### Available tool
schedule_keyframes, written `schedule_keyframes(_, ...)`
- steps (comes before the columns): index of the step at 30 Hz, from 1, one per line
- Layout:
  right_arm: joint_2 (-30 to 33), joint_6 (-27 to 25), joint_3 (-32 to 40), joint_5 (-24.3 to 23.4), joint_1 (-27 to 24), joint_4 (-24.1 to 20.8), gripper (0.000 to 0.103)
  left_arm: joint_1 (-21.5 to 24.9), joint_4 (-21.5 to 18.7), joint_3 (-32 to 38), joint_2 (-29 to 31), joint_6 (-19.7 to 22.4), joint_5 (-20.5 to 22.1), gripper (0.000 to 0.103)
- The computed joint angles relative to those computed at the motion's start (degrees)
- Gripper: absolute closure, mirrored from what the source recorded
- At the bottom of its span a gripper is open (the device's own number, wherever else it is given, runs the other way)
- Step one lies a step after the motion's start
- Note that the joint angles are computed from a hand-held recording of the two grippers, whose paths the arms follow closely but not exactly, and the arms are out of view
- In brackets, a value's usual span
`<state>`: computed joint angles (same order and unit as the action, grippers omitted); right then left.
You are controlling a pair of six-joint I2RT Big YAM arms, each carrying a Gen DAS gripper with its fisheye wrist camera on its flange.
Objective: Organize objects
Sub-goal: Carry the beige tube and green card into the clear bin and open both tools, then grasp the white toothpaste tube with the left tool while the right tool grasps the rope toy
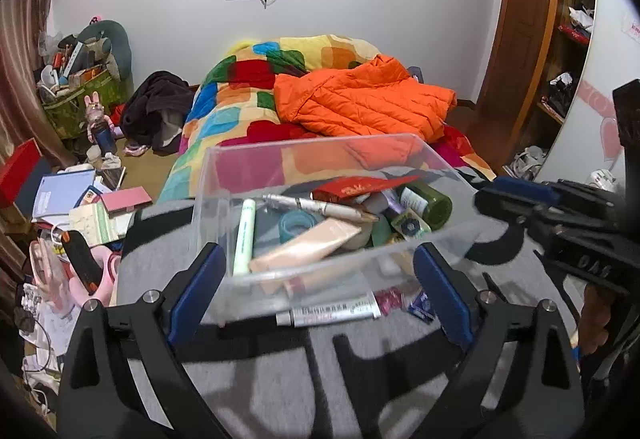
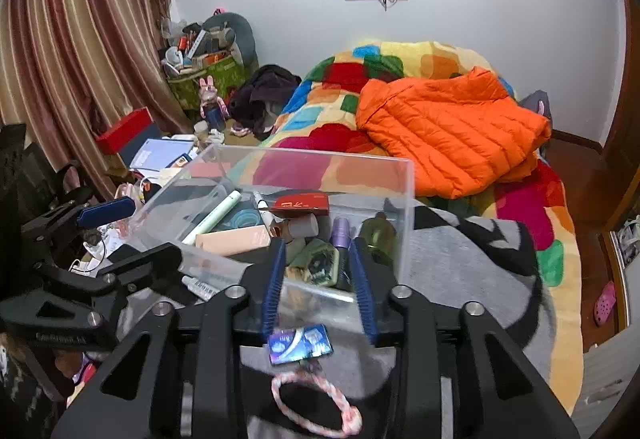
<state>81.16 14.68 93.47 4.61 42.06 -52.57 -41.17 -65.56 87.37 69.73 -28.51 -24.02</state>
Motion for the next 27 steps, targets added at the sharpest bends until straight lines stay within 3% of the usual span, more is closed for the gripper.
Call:
schedule_keyframes(10,-6.04,1.22,-8.42,1.61,-0.17,-2.03,0.065,-1.16,-3.67,-5.13,-0.37,-4.39,1.78,0.005)
schedule_keyframes(17,-7.31,3.85,-13.56,-1.68,-0.76,-4.27,0.065,-0.01,-4.42,-5.08,2.75,-4.60,5.52,0.005)
schedule_keyframes(24,-8.18,4.78,-16.28,-4.69,-0.57,-1.80,0.065,0.93,-5.72,-2.72,6.76,-3.90,6.77,0.005)
schedule_keyframes(27,-7.99,4.15,-16.79,-3.41,0.56,-1.41,0.068,1.89,-6.20,-2.88,7.16,-5.11,7.92,0.005)
